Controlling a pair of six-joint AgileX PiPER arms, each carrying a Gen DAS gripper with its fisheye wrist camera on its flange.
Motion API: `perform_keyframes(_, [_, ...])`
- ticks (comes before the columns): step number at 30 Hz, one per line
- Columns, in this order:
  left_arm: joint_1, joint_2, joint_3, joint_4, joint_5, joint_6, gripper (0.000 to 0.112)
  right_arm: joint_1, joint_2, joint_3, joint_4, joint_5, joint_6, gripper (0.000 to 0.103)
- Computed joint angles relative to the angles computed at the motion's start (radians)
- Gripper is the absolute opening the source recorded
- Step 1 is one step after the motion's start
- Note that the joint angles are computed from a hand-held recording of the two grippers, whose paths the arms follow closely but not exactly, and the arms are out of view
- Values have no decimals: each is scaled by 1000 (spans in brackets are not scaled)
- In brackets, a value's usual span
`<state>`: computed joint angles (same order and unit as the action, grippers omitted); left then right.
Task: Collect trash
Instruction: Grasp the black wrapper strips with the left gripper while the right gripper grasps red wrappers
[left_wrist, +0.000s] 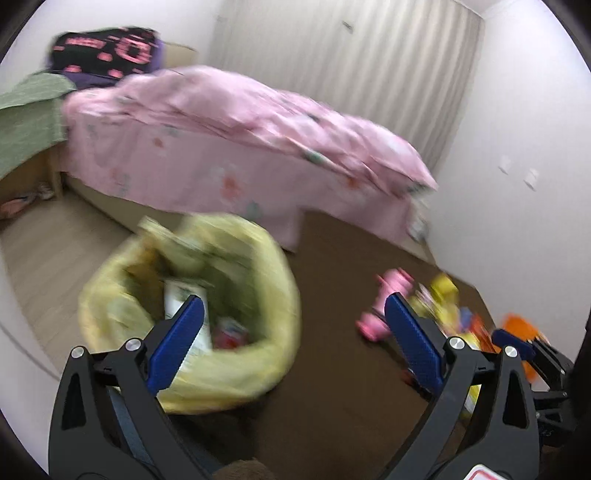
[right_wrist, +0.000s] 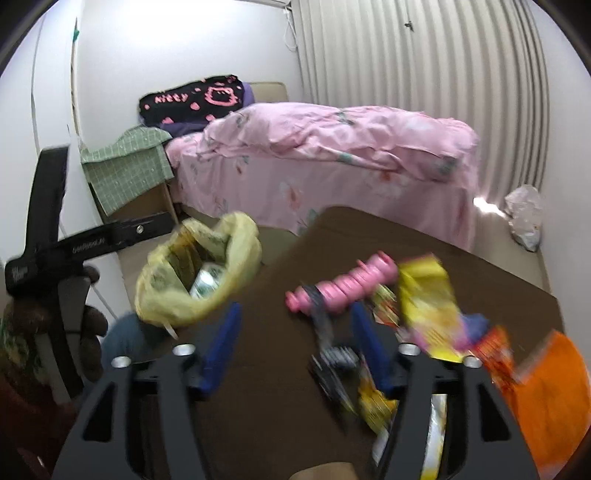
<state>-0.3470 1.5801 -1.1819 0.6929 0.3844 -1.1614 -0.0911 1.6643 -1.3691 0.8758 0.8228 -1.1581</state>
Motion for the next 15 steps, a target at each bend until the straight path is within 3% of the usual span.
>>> perform_keyframes(5, [-93,88,-76,-163,-15,171,94,-150,-96,150,26,-31,-109,62])
perform_keyframes(10, [-171,168,-160,-232,-5,310,94,-281,-155,237,89,-45,-198,63])
perform_keyframes(13, [-195,243,-248,-316,59,416,91,-323,-174,277,103,-72,-239,62])
perform_keyframes(15, [-203,308,-331,-397,121,496,82,-360,-191,317,142,-74,-288,61])
